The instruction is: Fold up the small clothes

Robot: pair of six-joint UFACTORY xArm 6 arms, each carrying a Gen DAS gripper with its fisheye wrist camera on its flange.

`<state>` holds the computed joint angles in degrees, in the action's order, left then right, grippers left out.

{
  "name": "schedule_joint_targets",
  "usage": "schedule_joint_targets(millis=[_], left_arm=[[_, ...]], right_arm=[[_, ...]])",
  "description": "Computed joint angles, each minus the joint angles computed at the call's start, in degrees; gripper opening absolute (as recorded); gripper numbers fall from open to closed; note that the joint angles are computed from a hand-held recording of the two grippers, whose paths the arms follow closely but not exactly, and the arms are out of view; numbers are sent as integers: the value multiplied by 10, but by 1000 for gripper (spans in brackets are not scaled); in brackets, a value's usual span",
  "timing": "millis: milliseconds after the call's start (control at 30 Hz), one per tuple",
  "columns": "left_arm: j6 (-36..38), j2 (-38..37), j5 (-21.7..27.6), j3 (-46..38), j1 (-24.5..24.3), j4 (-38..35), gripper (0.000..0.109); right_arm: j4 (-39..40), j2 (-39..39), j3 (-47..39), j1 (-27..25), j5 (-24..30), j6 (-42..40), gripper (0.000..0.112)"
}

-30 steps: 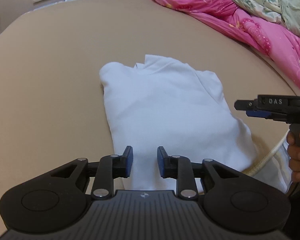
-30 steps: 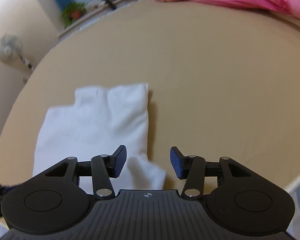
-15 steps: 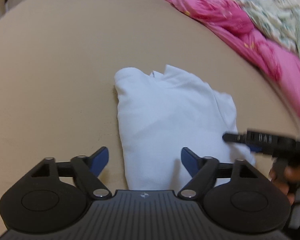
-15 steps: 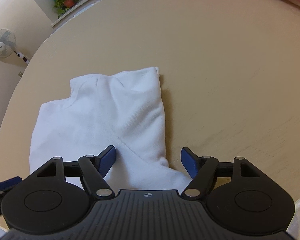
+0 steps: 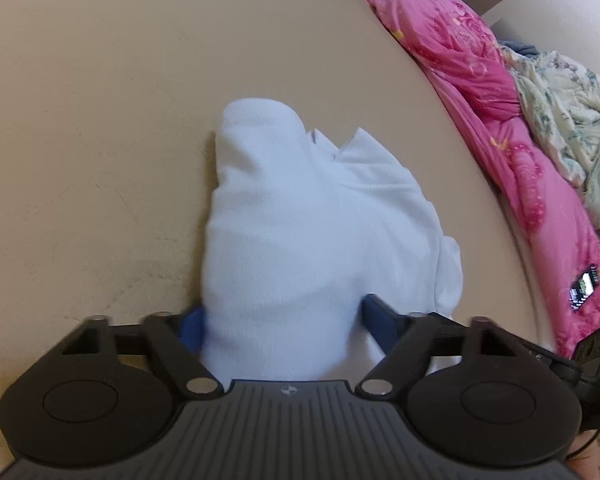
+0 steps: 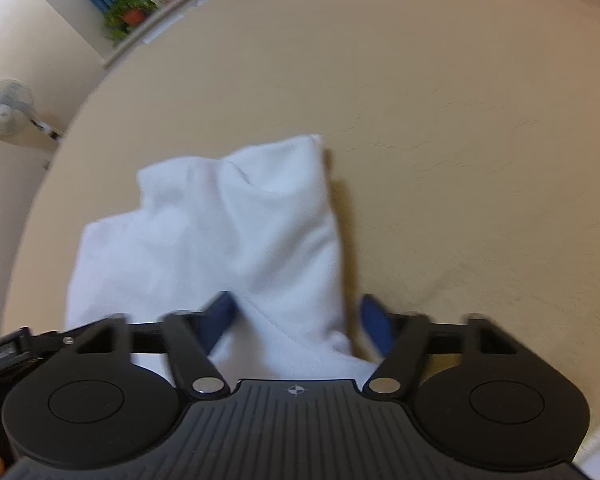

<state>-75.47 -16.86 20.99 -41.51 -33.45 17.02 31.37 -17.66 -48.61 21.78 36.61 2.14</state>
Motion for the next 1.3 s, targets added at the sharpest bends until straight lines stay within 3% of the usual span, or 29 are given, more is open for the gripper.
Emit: schedule_joint_targets(millis=[100,233,333,567,600,667,700,767,833,900,1000,1067,1167,1200,1233,1300], left_arm=[[15,-14,11,-1,-2,14,38],[32,-39,79,-33,-7,70,34],[51,-78,129,-48,4,100,34],[133,-199,187,-27,80,106,36],[145,-218,187,-14,100,94,41],[186,-250,187,19,144,65,59],[199,-263,213,29,161,64,61],[218,-280,291,32,176,65,60],[251,-337,290,66,188,28,61],[263,-395,284,103,184,1,63],[240,-441,280,151,161,-4,66],[218,-445,272,185,146,-14,66],[222,-408,299,195,133,-38,68],[206,-406,307,187,120,-16,67],[207,-405,316,175,110,-7,66],[188,-432,312,180,84,30,68]], right_arm=[[14,3,1,5,-10,9,36],[24,-5,8,25,-41,16,29],[77,-6,7,63,-97,-58,18],[238,68,-88,162,-206,-184,17],[233,84,-108,175,-209,-184,17],[152,113,-139,190,-207,-120,19],[92,128,-152,190,-185,-80,24],[-28,163,-187,175,-94,5,44],[-115,170,-188,161,-43,81,48],[-105,131,-137,155,-86,97,48],[53,74,-67,166,-148,-15,49],[95,61,-52,180,-150,-50,56],[-19,72,-56,181,-75,-10,58],[-69,61,-46,186,-79,13,51],[-95,49,-37,192,-92,34,51],[-75,7,1,201,-142,37,53]])
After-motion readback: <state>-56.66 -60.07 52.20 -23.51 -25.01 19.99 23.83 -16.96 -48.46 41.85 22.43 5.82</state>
